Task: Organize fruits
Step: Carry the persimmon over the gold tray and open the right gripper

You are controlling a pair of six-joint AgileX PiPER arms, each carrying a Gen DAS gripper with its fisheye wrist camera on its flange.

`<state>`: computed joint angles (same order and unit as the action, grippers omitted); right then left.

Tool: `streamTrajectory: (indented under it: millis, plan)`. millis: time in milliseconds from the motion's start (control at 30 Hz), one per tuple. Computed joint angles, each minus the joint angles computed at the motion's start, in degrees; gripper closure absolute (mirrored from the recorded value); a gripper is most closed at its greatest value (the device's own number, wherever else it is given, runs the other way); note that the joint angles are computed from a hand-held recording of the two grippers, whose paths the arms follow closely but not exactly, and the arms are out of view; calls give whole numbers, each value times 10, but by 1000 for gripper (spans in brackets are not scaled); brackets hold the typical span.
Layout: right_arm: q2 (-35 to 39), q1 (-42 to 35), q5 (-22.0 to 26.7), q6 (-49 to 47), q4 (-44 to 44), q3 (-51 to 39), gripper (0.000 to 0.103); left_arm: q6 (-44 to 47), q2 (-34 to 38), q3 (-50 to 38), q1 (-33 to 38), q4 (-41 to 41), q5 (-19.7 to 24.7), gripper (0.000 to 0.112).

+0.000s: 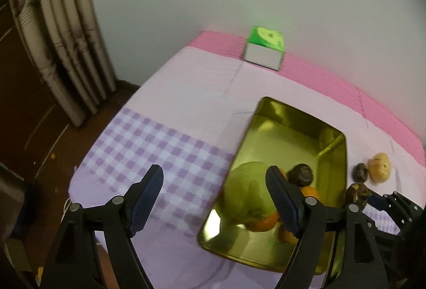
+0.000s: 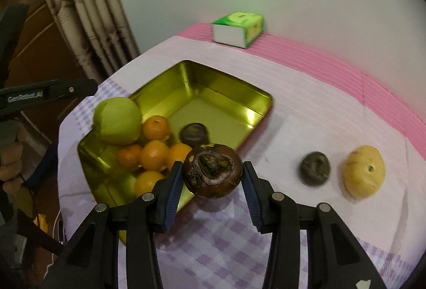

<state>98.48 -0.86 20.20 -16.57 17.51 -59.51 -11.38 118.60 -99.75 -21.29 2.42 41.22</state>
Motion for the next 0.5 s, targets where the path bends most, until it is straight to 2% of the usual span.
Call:
streamTrajectory:
  millis: [500]
  plan:
    - [61,49,7,-1,-2,-42,62,-16,4,3,21,-8,7,30]
